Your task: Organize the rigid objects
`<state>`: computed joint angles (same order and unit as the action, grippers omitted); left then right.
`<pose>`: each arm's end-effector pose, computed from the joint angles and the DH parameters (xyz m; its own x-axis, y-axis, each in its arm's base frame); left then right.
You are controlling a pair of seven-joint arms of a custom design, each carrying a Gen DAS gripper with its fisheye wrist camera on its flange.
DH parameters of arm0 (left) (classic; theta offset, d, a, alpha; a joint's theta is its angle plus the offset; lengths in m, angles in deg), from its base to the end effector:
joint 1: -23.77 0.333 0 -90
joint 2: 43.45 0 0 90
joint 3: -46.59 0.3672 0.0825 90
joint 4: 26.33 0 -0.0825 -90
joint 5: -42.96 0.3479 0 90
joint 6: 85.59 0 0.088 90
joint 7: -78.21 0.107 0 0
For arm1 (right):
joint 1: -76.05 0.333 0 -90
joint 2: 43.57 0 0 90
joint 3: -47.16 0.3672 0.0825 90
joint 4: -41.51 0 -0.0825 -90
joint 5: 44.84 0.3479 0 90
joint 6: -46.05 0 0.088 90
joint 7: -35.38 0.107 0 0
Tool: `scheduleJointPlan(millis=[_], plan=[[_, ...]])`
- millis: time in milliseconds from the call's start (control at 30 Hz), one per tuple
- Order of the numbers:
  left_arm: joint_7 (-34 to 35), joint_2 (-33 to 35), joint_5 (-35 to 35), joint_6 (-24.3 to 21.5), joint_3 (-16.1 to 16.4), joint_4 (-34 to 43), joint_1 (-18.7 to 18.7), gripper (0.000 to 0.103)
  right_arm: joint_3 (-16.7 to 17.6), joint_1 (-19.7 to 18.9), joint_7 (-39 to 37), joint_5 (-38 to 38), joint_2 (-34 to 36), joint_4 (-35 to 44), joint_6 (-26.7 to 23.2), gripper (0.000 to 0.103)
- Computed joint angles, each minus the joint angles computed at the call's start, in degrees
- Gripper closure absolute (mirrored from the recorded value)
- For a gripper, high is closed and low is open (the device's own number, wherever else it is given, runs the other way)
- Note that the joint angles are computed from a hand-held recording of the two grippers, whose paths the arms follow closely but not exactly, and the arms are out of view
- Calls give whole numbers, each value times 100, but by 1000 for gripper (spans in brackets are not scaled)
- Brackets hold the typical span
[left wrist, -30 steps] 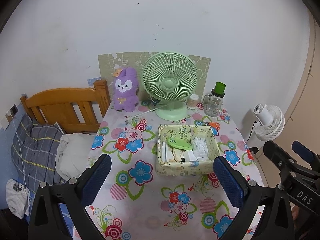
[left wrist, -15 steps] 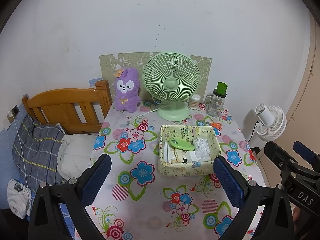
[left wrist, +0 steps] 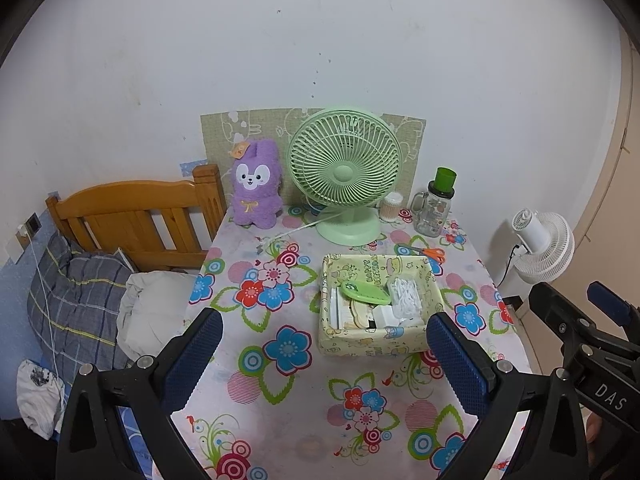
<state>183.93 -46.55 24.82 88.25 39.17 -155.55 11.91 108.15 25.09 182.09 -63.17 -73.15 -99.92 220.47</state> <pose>0.5061 -0.1535 0.5557 -0.3275 -0.9438 0.0455 -0.6438 0.1876 -0.7419 0.4315 0.1710 0.5295 -0.3238 -0.9436 -0.0691 -0.5339 0.2425 -0.8100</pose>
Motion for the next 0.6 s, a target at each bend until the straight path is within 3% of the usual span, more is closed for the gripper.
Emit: scheduleJointPlan(millis=[600], plan=[[-197, -36, 247, -58, 28, 36, 81, 0, 34, 4, 57, -131, 59, 147, -93, 0]])
